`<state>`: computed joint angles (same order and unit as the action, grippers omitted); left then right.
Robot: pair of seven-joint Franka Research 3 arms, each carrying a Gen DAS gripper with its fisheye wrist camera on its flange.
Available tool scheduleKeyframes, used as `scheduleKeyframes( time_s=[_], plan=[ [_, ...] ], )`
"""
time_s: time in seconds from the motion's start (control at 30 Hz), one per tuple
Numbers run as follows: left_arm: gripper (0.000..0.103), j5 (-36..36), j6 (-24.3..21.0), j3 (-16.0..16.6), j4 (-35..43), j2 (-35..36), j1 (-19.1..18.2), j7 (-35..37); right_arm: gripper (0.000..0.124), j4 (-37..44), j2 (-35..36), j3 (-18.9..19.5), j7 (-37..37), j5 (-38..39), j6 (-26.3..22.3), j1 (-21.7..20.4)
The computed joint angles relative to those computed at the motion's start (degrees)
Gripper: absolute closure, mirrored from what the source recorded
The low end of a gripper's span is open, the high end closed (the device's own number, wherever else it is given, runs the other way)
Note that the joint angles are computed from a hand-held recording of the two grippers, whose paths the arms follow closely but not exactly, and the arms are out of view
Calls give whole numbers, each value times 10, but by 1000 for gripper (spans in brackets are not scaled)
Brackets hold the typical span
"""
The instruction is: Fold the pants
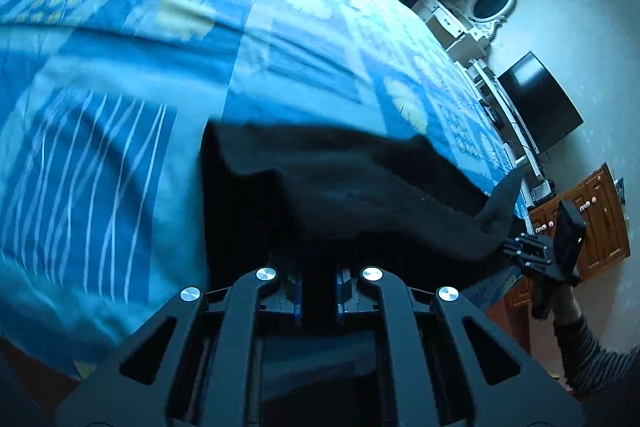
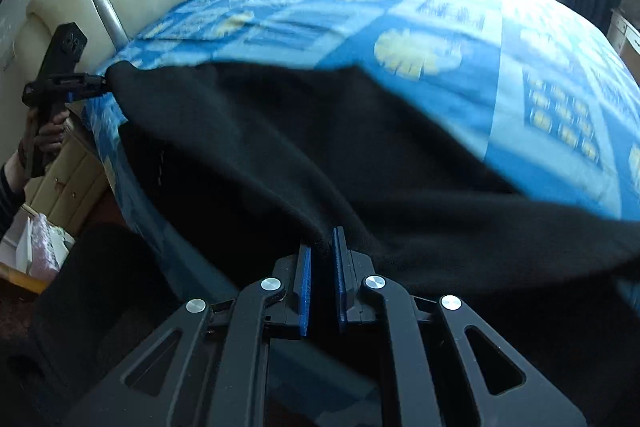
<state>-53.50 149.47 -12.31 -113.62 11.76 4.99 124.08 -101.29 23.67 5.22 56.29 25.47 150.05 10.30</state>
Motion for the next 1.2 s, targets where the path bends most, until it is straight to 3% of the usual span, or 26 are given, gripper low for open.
scheduleKeyframes(
  time_s=[0.17,0.27,0.33,0.4,0.53,0.7,0.87,0.97,1.03,1.1,1.2],
  plan=[
    [88,11,18,1,-38,-1,-6,-42,112,-41,-7,3,15,8,30,7],
    [72,-33,28,-2,-65,-17,0,-36,107,-61,-27,19,2,55,28,-11],
    [57,-89,22,-1,-87,-37,4,-20,86,-72,-40,27,-8,100,20,-25],
    [51,-138,22,6,-102,-52,-1,-8,74,-85,-53,38,-26,172,15,-44],
    [43,-193,12,21,-107,-55,-17,-10,72,-89,-58,50,-72,383,-59,-95],
    [38,-239,15,25,-104,-51,-31,-26,71,-98,-45,24,-39,531,-129,-114],
    [36,-187,54,23,-90,-32,-45,-83,70,-104,-42,8,-14,576,-134,-102],
    [38,-111,78,20,-83,-21,-52,-149,70,-114,-53,4,-3,589,-132,-96],
    [58,-12,106,22,-86,-15,-63,-218,70,-113,-49,4,6,605,-148,-97],
    [71,102,125,31,-88,-7,-77,-294,70,-107,-34,7,19,621,-162,-95],
    [76,159,140,24,-92,-5,-74,-339,70,-103,-22,12,21,643,-158,-89]
  ],
)
